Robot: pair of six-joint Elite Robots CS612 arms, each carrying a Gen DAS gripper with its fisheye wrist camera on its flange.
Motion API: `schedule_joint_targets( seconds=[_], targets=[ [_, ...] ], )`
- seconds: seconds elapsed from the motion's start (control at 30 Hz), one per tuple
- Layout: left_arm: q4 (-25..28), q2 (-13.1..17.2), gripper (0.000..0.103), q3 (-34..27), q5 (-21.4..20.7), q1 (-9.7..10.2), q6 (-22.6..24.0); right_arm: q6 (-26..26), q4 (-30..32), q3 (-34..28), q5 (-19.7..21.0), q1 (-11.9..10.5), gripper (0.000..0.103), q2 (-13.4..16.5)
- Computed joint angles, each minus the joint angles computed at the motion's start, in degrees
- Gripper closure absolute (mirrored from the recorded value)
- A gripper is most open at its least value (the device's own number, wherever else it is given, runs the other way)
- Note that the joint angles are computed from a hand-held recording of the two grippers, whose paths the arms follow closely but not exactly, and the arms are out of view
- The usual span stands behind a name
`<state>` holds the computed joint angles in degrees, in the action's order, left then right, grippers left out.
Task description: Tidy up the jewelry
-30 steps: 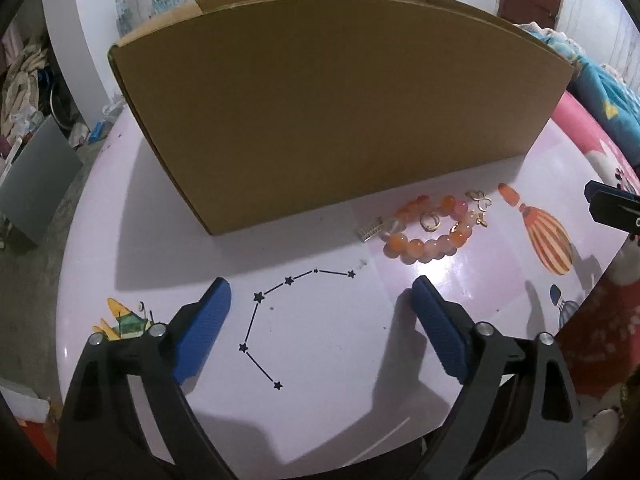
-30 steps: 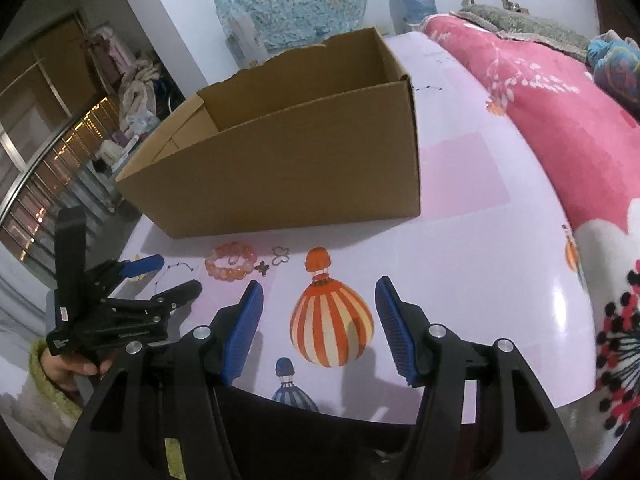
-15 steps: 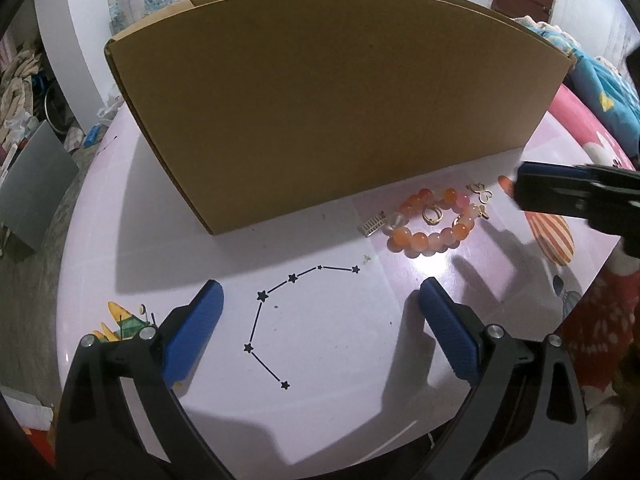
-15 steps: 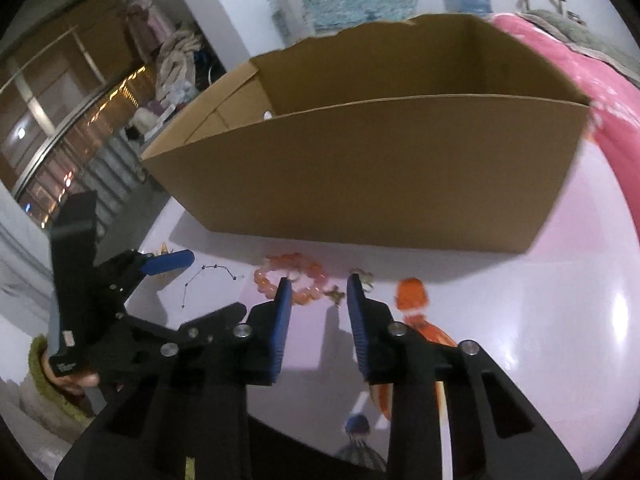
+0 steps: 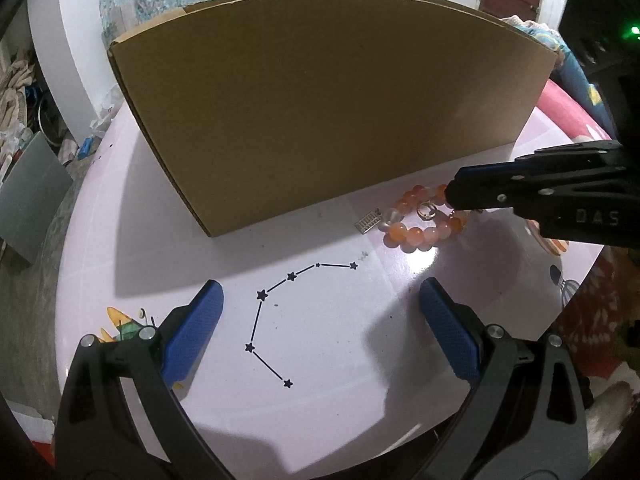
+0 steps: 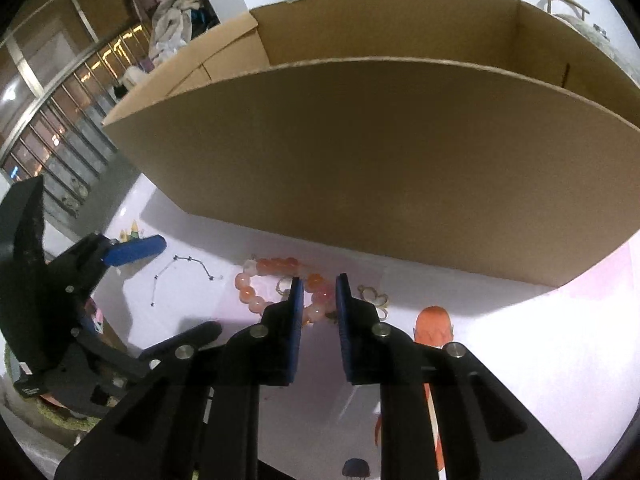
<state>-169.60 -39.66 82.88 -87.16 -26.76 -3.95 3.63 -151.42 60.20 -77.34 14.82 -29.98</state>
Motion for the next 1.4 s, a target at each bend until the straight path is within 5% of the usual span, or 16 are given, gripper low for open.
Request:
schedule_joint_targets(
  seconds=[0.27,0.43,0.63,1.0,1.4],
  targets=[
    [-8.34,-0.16,0.009,3.01,-4.32,0.83,-0.55,-3.62,3.34,-2.70,-3.82,1.11,0.089,0.86],
    [-13.56,0.22,0.041,3.56,-10.77,1.11,-1.09,-4.21,3.75,-3.52,-4.55,1.59,0.094,1.15],
    [-13.32,1.29,0.061,2.50,-18.75,1.86,-2.64,-3.71,0.21,-2.09,-2.98,1.99,0.094,0.00],
    [-16.99,0.38,0.068,4.64,-18.71,1.38,-2.85,-2.29,-9.02,2.25,0.23,1.50,0.094,-3.22],
    [-14.53,0.11,0.068,4.28,-14.38,0.25,-1.75,2.61,-12.65,10.34,-6.09,-1.30,0.094,-7.17]
  ],
)
